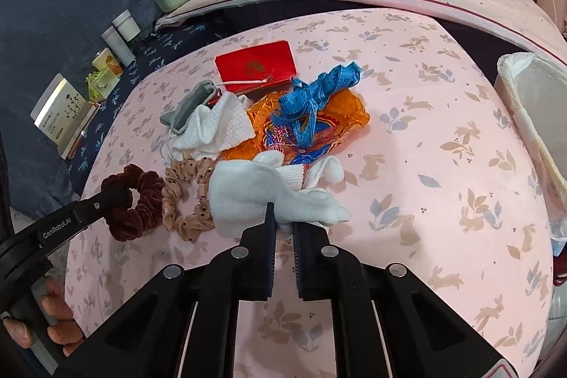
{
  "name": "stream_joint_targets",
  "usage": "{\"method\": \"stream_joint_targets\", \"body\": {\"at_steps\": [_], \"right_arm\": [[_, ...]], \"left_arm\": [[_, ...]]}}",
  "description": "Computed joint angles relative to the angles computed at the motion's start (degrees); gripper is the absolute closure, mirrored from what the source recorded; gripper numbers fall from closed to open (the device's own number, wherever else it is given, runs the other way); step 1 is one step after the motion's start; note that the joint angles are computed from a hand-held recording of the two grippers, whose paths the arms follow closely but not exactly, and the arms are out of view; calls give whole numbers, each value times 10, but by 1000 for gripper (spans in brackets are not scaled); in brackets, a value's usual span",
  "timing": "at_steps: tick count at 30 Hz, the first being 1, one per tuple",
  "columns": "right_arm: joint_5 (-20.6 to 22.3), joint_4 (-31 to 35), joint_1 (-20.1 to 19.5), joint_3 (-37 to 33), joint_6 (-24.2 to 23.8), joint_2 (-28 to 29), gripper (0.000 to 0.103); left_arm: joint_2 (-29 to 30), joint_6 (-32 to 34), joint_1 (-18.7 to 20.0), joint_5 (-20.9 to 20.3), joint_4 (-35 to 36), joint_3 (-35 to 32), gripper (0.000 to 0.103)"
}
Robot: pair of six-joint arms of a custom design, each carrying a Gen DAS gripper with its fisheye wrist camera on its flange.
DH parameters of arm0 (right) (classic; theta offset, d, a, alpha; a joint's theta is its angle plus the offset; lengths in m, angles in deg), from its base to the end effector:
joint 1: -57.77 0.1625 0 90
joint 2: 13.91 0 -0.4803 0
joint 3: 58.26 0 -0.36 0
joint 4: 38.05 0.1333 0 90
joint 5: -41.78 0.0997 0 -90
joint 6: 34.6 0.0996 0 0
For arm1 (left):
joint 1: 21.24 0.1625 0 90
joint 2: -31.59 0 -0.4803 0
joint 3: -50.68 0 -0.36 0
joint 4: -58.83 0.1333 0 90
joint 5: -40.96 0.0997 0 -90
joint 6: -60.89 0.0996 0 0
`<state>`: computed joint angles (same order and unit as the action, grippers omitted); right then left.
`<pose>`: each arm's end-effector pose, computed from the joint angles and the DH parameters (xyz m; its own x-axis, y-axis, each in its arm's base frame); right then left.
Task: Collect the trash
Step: 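Grasp the dark red scrunchie with the left tool while the right tool grasps the white glove, then carry the scrunchie and white glove over the bin and release both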
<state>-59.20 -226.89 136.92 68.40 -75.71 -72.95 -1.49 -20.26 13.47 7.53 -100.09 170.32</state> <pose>0.0144 -0.5323 0.2095 -0.8183 -0.3400 0.4635 -0.5004 0.8181 -0.2834 -0.2898 -0.4640 -0.0172 -0.7903 -0.4444 -0.4218 0.0160 0.6733 -0.7392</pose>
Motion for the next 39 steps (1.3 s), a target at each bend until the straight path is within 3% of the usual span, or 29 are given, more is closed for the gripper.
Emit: {"method": "stream_joint_targets", "body": {"at_steps": [6,18,29,39], "right_arm": [[43,9,-5,8,1,-51,95],[106,37,-43,-8,17,-137,95],[147,53,-104,-43,39,-184,95],[170,69,-168,-92,85,-203,95]], "left_arm": [[7,37,-25,12,-1,-35,89],[79,200,-52,2,-17,-183,89],[165,340,-60,-28,6,-350,89],[257,454,-57,-90,41,-520,89]]}}
